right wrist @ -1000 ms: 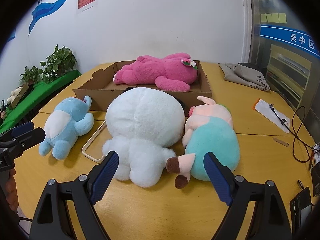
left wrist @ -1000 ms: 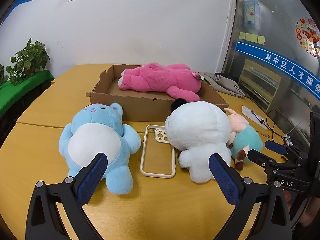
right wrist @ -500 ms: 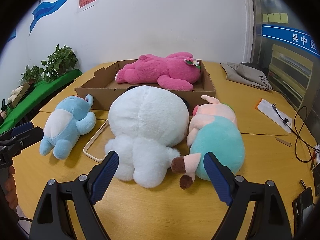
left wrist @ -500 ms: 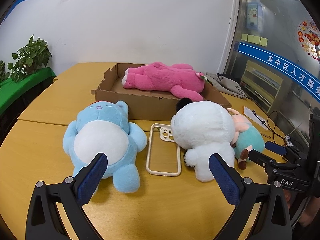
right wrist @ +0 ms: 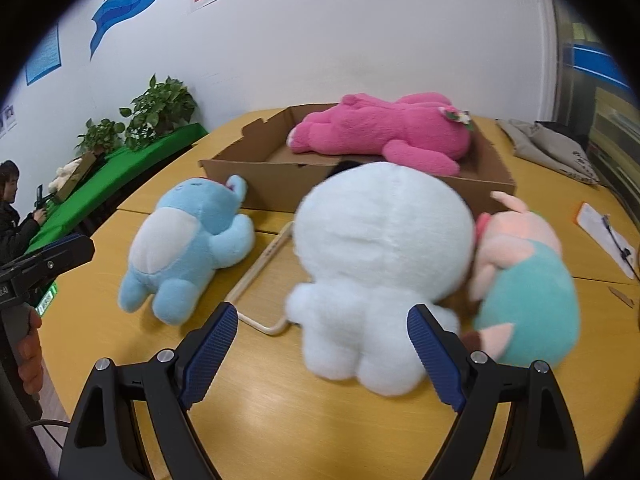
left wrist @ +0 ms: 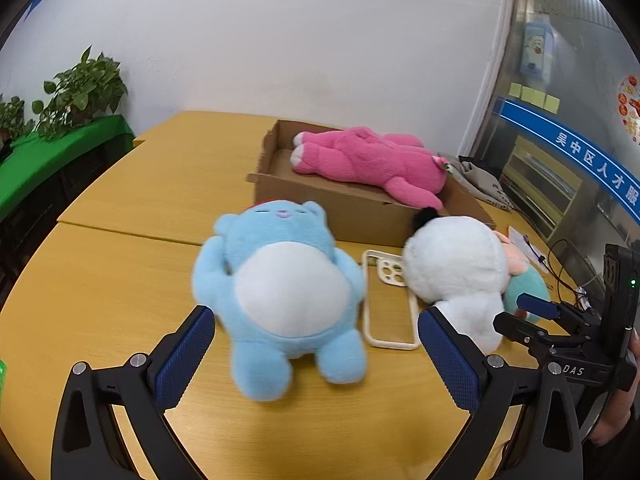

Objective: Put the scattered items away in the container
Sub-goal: 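Withdraw both grippers and move the left gripper toward the light-blue bear, then close the left gripper on the light-blue bear and lift it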

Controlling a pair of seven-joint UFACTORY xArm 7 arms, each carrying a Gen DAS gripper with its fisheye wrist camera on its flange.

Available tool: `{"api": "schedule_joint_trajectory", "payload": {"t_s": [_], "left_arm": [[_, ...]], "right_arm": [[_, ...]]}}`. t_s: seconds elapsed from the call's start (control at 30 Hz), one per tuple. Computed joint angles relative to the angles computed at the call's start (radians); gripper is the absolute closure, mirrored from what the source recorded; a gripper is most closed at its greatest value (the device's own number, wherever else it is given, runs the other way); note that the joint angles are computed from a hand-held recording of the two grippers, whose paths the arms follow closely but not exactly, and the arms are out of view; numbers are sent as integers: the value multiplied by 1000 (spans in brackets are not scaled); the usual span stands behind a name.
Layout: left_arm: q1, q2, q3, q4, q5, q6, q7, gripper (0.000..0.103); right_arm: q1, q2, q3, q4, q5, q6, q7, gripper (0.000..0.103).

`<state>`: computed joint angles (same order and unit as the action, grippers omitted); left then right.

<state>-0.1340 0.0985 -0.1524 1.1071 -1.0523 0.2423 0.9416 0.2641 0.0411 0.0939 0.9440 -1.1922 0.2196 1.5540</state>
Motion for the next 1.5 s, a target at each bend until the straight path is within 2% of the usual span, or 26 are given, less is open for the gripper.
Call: {"api": "schedule_joint_trajectory", "payload": {"t_s": [0.1,0.2,0.3,0.4,0.43,0.5,0.57,0.63,0.67,0.8,1.0,1.07,1.13,1.17,1.27,1.43,1.5], "left_arm": [[34,48,30,58,73,81,-52,0],[81,127,36,154,132,178,-94,0],[129,230,28,277,182,275,-157,0],[171,346,9,419,230,358,-233,3],[180,379,3,458,250,379,-256,5],[188,454,-2,551,314,434,-309,18],[201,519,-18,636,360,494,-344,25],[214,557,-33,683,391,532,-356,55],[221,573,-41,704,402,559,-359,75],[230,565,-57,682,428,542,-331,76],[247,563,-63,680,423,557,-320,76],[249,556,-66,669,419,545,-308,76],[248,553,-68,666,416,541,-300,77],[243,550,-66,663,421,534,-297,78],[228,533,-59,648,440,510,-294,80],[216,538,-52,666,466,517,-319,81],[219,537,-56,672,462,522,-323,82]], "right_arm": [[4,88,0,73,134,-82,-85,16],[-22,200,52,158,361,-153,-257,16],[-12,298,65,264,471,-127,-327,19],[24,382,35,367,574,-33,-313,23],[23,403,32,384,612,-35,-313,23],[2,437,52,404,689,-42,-347,23],[10,462,48,430,730,-25,-372,24],[39,471,18,439,745,-25,-380,24],[45,477,10,445,757,-30,-391,24],[60,481,-7,446,809,-57,-444,24],[111,503,-54,496,870,-25,-515,25],[115,525,-49,537,893,0,-569,34],[98,554,-17,576,932,10,-640,56],[94,567,-7,593,949,15,-670,62],[133,593,-44,640,972,62,-694,66],[50,597,53,620,1113,28,-843,72],[47,590,58,606,1140,16,-885,75]]}}
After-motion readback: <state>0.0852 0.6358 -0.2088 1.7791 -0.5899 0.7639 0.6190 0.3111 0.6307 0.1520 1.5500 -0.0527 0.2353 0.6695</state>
